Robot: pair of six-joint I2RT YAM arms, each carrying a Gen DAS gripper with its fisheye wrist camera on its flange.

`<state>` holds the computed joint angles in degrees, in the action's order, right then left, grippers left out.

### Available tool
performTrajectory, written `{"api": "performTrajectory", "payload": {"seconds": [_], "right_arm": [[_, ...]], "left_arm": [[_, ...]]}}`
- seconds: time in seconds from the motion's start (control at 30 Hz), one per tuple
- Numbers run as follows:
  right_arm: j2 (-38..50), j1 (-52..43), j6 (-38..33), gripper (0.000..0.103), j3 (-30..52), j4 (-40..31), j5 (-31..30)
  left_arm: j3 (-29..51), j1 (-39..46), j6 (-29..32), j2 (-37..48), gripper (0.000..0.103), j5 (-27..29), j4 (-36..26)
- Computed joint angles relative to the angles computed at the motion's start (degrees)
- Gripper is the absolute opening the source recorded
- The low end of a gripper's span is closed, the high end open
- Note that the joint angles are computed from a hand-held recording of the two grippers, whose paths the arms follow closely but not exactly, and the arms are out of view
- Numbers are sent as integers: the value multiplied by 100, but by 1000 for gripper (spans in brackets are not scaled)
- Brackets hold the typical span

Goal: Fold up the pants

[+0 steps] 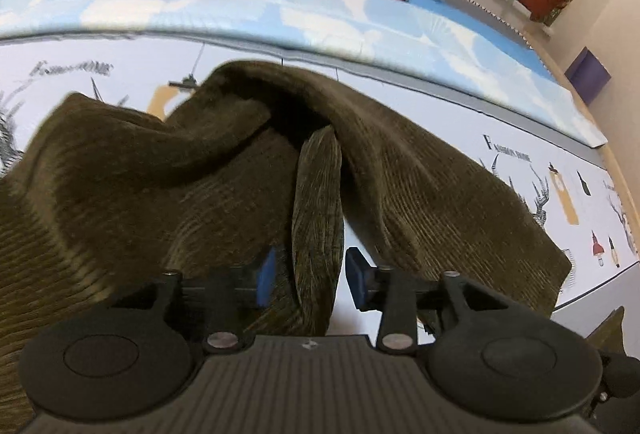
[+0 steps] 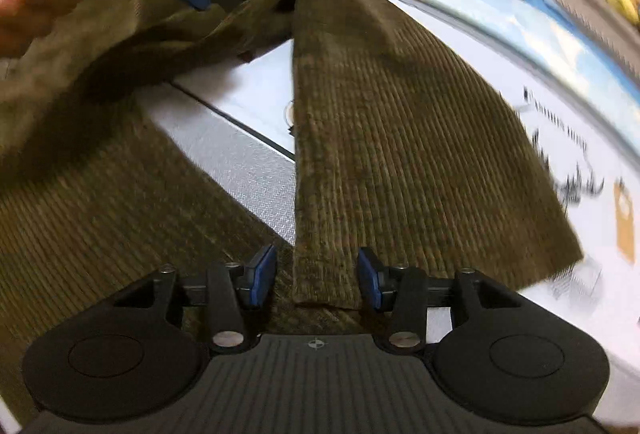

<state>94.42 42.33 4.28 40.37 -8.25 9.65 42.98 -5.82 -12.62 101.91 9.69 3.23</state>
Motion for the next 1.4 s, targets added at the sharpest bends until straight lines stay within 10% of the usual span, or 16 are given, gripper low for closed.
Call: {"api": "performTrajectory", "payload": {"seconds": [0.07,0.2,0.27,0.43,0.63,0.83,0.93,1.1,1.4], "right_arm": [[-41,2,-82,13,-66,180,-27],[-946,-342,316,11,-345,288,10],[-1596,-694,751,11,-414,269,4],[-2577,-2218,771,10,521,-596,-603],[-1458,-3987,497,10,3518,-2137,-1165],[376,-4703,231,13,5372,-2864,-223],[794,-4769,804,27,4860,-2758,462],[-233,-5008,2215,32,1889,-1070,-245],[520,-5248,3589,40,-307,1497,-864]], "left_arm": [[50,25,-23,167,42,51,100],[222,-25,121,495,38,-13,256],[304,-18,302,588,7,61,264],[114,-11,1246,-18,6,497,172],[-207,123,3044,-890,6,1860,-519],[-443,-715,4256,-901,17,2056,-1263],[-274,-739,4794,-911,43,2303,-2060],[-135,228,4513,-1277,44,2548,-2272],[180,2388,2410,-1264,65,216,-1753]]}}
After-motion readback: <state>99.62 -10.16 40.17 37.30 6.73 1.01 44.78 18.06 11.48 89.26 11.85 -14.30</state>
